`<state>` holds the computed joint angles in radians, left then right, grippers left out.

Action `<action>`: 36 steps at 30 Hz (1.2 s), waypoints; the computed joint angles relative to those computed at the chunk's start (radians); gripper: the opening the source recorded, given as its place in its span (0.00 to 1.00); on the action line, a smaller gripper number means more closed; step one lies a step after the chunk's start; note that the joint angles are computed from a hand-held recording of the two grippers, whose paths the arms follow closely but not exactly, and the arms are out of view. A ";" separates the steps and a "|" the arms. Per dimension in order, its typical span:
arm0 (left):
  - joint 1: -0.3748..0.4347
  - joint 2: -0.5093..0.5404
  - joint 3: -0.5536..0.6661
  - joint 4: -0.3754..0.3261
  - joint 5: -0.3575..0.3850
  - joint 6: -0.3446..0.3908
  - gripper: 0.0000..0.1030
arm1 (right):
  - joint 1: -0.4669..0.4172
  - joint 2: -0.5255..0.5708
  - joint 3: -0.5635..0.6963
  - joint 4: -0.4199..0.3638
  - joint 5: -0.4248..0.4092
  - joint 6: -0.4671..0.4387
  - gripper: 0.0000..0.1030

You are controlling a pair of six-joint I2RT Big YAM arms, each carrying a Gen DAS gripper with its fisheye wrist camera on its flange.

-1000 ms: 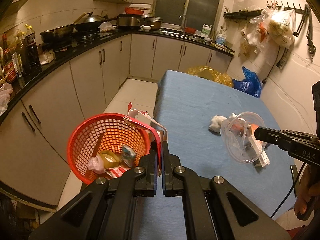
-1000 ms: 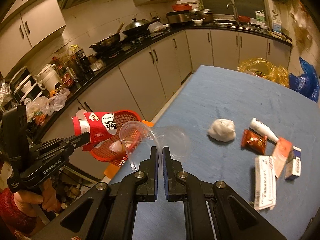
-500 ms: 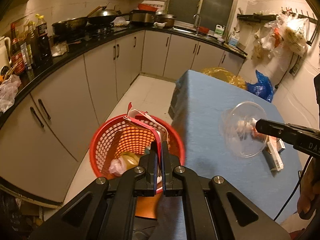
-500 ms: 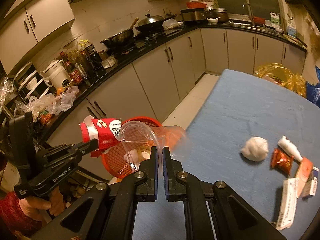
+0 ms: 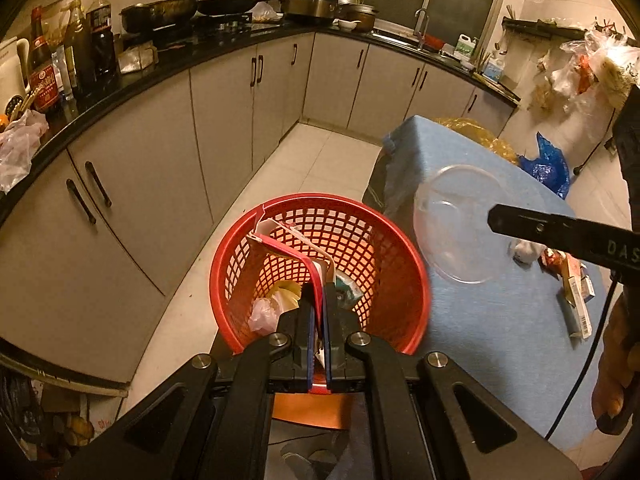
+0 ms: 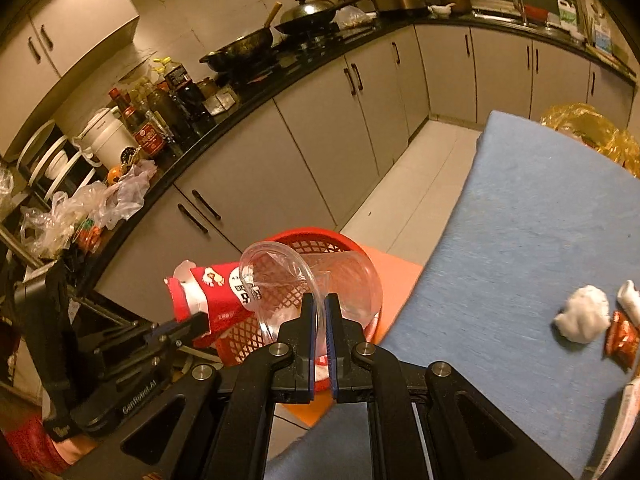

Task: Collect trash
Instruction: 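Open both grippers over the red basket to drop wrapper and cup, then move both tools back over the table toward the remaining items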

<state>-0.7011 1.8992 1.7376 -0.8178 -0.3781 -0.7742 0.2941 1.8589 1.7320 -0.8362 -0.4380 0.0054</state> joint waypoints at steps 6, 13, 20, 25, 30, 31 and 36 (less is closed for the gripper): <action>0.011 0.008 0.010 -0.004 0.013 0.020 0.03 | 0.010 0.052 0.063 -0.024 -0.001 0.021 0.07; 0.015 0.010 0.011 -0.016 -0.008 -0.003 0.33 | 0.006 0.052 0.068 -0.007 0.001 0.040 0.30; 0.001 0.013 0.031 -0.038 -0.046 -0.022 0.40 | -0.033 -0.005 -0.007 0.028 0.005 0.054 0.41; -0.024 0.045 0.089 -0.063 -0.069 -0.010 0.42 | -0.066 -0.054 -0.079 0.049 0.012 0.061 0.50; -0.048 0.088 0.161 -0.086 -0.063 0.008 0.44 | -0.105 -0.112 -0.158 0.068 0.018 0.046 0.57; -0.054 0.100 0.182 -0.093 -0.060 0.011 0.44 | -0.114 -0.120 -0.167 0.068 0.017 0.042 0.59; -0.084 0.168 0.296 -0.135 -0.044 0.022 0.45 | -0.179 -0.164 -0.229 0.071 0.020 0.026 0.61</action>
<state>-0.7847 2.0674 2.0335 -0.9528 -0.4219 -0.7518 0.1152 1.6947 1.5029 -0.7654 -0.4180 0.0310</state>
